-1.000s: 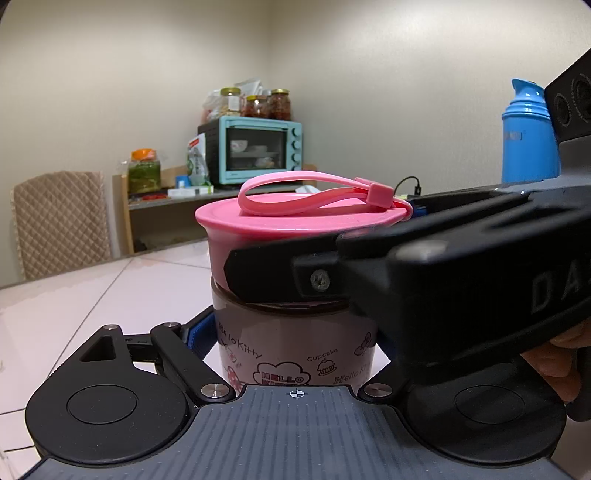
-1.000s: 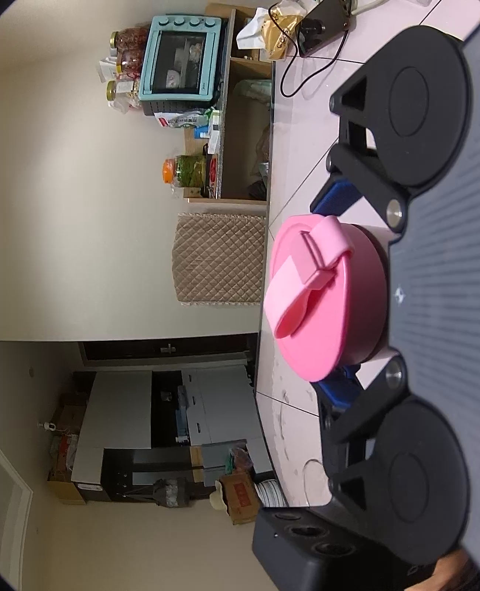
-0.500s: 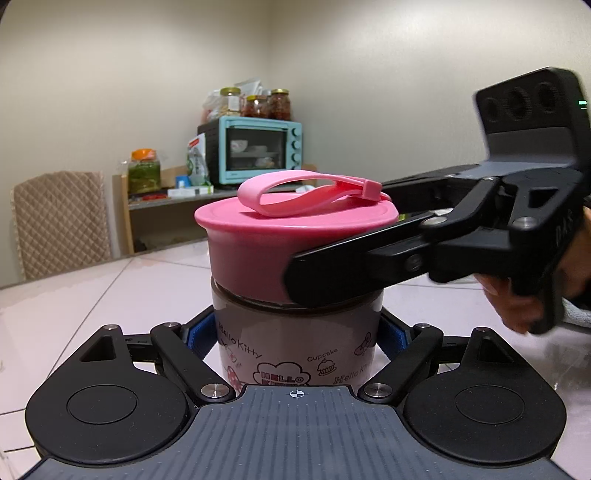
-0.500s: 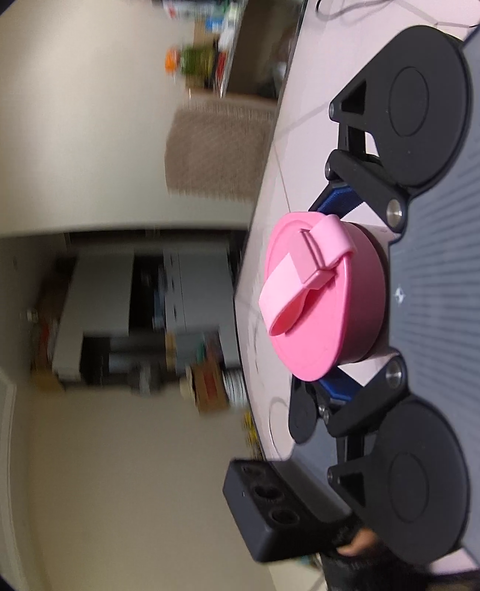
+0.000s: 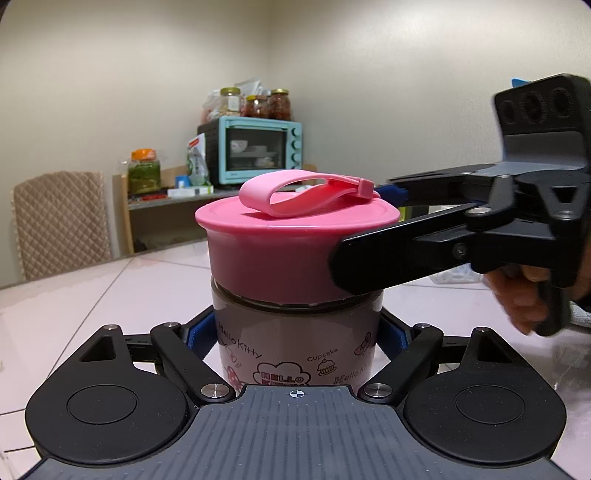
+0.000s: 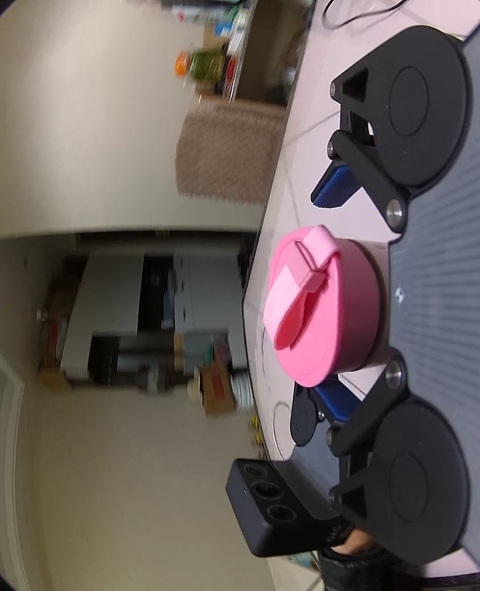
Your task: Unscrew bottle cap and pour
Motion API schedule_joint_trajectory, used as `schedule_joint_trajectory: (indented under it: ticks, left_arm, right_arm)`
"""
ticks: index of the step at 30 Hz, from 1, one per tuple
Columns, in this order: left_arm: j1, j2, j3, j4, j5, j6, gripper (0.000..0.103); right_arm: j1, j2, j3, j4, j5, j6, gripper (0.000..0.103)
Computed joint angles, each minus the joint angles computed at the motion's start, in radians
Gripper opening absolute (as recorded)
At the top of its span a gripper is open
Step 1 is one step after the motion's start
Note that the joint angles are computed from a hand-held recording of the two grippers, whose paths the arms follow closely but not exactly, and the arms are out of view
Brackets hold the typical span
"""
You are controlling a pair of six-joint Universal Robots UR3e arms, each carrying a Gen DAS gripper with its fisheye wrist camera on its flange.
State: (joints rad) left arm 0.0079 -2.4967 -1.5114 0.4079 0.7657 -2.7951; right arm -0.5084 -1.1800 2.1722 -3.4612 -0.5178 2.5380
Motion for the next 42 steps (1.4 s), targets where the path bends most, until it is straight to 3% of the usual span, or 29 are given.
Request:
schedule_joint_trajectory:
  ticks: [8,9,19,24,29,33,34,36,37,38,42]
  left_arm:
    - [0.001,-0.003,0.002,0.001,-0.001,0.001,0.090]
    - [0.001,-0.003,0.001,0.001,0.000,0.001,0.090]
    - [-0.001,-0.004,0.002,0.003,0.001,-0.001,0.090]
    - [0.000,-0.004,0.000,0.004,0.000,-0.001,0.090]
    - [0.000,-0.004,0.002,0.003,0.000,-0.001,0.090]
    - [-0.001,-0.003,-0.003,0.006,0.001,0.000,0.090]
    - [-0.001,-0.003,-0.003,0.006,0.001,0.000,0.090]
    - [-0.002,-0.002,-0.005,0.008,0.002,0.000,0.090]
    - [-0.002,-0.001,-0.006,0.009,0.002,0.000,0.090]
    - [-0.002,-0.001,-0.007,0.009,0.002,-0.001,0.090]
    - [-0.004,0.001,-0.010,0.013,0.005,-0.002,0.090]
  right_arm:
    - [0.113,0.066,0.065,-0.350,-0.226,0.253,0.101]
    - [0.145,0.089,0.062,-0.415,-0.291,0.312,0.101]
    - [0.289,0.167,-0.015,-0.495,-0.507,0.424,0.101]
    - [0.320,0.173,-0.018,-0.504,-0.566,0.457,0.089]
    - [0.280,0.190,-0.002,-0.530,-0.492,0.424,0.085]
    - [0.144,0.190,-0.019,-0.430,-0.226,0.315,0.085]
    - [0.089,0.189,-0.046,-0.332,-0.108,0.236,0.085]
    - [0.044,0.192,-0.086,-0.198,0.003,0.124,0.085]
    - [0.017,0.190,-0.125,-0.059,0.078,0.014,0.085]
    - [0.011,0.176,-0.138,0.017,0.096,-0.036,0.085]
    - [-0.015,0.115,-0.266,0.598,0.196,-0.442,0.085]
